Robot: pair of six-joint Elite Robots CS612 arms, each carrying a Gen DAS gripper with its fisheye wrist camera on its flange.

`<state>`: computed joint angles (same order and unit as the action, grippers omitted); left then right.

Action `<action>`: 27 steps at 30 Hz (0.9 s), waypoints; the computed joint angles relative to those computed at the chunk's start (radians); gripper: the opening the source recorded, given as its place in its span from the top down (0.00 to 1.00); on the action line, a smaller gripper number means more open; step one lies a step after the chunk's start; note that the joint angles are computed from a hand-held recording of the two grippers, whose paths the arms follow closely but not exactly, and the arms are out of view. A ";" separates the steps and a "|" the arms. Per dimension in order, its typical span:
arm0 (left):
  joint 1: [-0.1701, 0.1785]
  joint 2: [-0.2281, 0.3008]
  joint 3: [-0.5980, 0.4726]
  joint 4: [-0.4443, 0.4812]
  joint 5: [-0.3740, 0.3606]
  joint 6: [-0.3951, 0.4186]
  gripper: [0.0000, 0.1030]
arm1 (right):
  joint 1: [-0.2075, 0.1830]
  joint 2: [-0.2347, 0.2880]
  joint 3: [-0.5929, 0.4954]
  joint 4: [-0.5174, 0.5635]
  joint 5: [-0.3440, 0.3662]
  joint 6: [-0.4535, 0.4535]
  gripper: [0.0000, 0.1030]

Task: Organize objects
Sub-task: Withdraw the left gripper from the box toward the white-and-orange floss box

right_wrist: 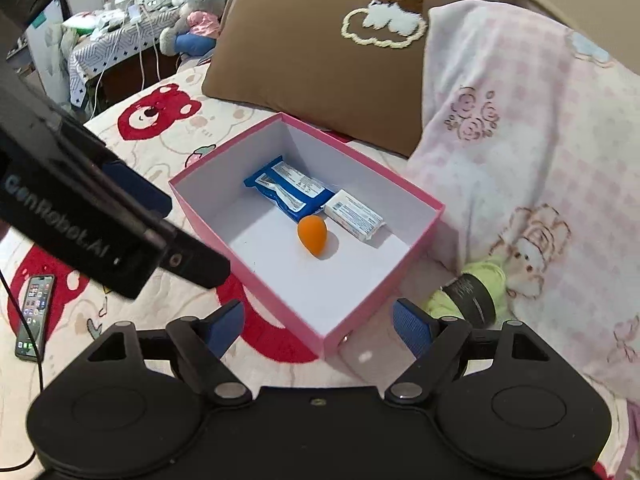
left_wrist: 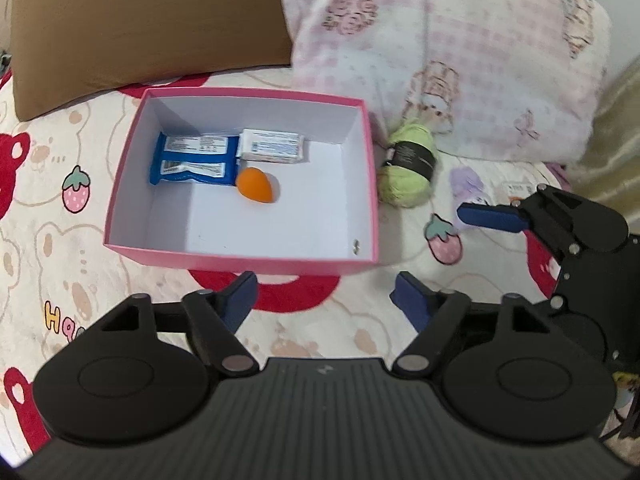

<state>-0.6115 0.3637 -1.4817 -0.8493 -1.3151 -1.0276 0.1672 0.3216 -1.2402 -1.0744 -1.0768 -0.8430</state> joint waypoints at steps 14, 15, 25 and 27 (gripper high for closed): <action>-0.054 -0.002 -0.008 -0.053 -0.042 0.066 0.08 | -0.059 0.021 -0.129 0.113 0.002 0.003 0.18; -0.056 -0.003 -0.004 -0.057 -0.049 0.070 0.08 | -0.063 0.023 -0.137 0.115 -0.002 0.006 0.18; -0.079 -0.009 0.039 -0.095 -0.088 0.108 0.06 | -0.097 0.041 -0.189 0.143 -0.057 0.030 0.18; -0.081 -0.009 0.047 -0.100 -0.097 0.112 0.06 | -0.103 0.046 -0.199 0.145 -0.068 0.031 0.18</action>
<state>-0.6927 0.3542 -1.4346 -0.9496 -1.4121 -0.9158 0.0640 0.3675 -1.4396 -0.9292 -1.1445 -0.8124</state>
